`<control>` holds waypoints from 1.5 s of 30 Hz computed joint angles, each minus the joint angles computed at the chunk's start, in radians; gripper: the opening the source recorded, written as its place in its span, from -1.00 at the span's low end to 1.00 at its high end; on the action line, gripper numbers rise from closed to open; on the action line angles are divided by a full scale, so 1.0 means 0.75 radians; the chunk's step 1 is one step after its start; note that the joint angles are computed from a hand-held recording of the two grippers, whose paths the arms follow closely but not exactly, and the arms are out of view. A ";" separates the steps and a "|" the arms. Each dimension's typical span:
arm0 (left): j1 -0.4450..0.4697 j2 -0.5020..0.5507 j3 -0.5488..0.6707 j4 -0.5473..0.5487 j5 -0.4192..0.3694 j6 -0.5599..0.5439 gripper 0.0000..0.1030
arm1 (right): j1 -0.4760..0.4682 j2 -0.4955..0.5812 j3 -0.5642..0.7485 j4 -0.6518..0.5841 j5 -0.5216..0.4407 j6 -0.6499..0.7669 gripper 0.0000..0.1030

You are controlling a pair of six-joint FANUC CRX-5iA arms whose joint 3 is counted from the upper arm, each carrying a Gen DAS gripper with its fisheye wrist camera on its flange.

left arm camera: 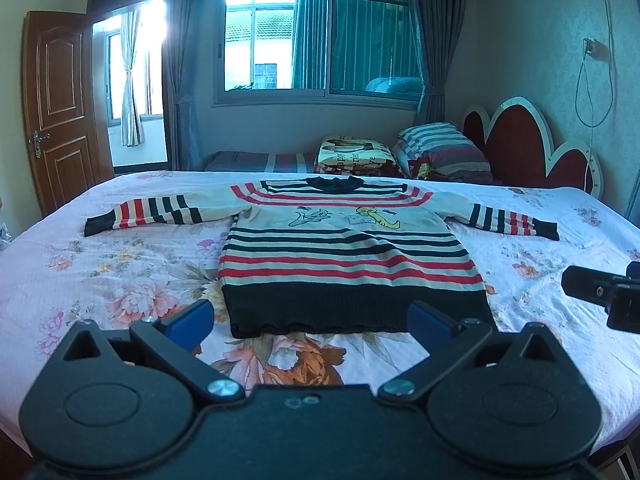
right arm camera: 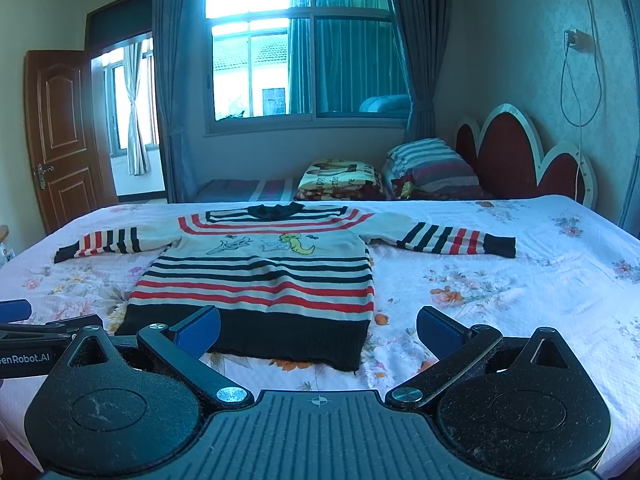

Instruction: Fold small clothes

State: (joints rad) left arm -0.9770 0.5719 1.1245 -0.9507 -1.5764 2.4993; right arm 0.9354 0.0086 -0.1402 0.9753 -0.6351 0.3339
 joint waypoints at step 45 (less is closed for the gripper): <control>0.090 -0.030 -0.068 0.133 0.058 0.153 1.00 | -0.004 0.094 0.074 0.010 -0.114 0.067 1.00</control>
State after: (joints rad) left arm -0.9095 0.5490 1.0732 -0.8511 -1.5329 2.6141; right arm 0.9328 0.0795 -0.0846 0.9829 -0.7204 0.3841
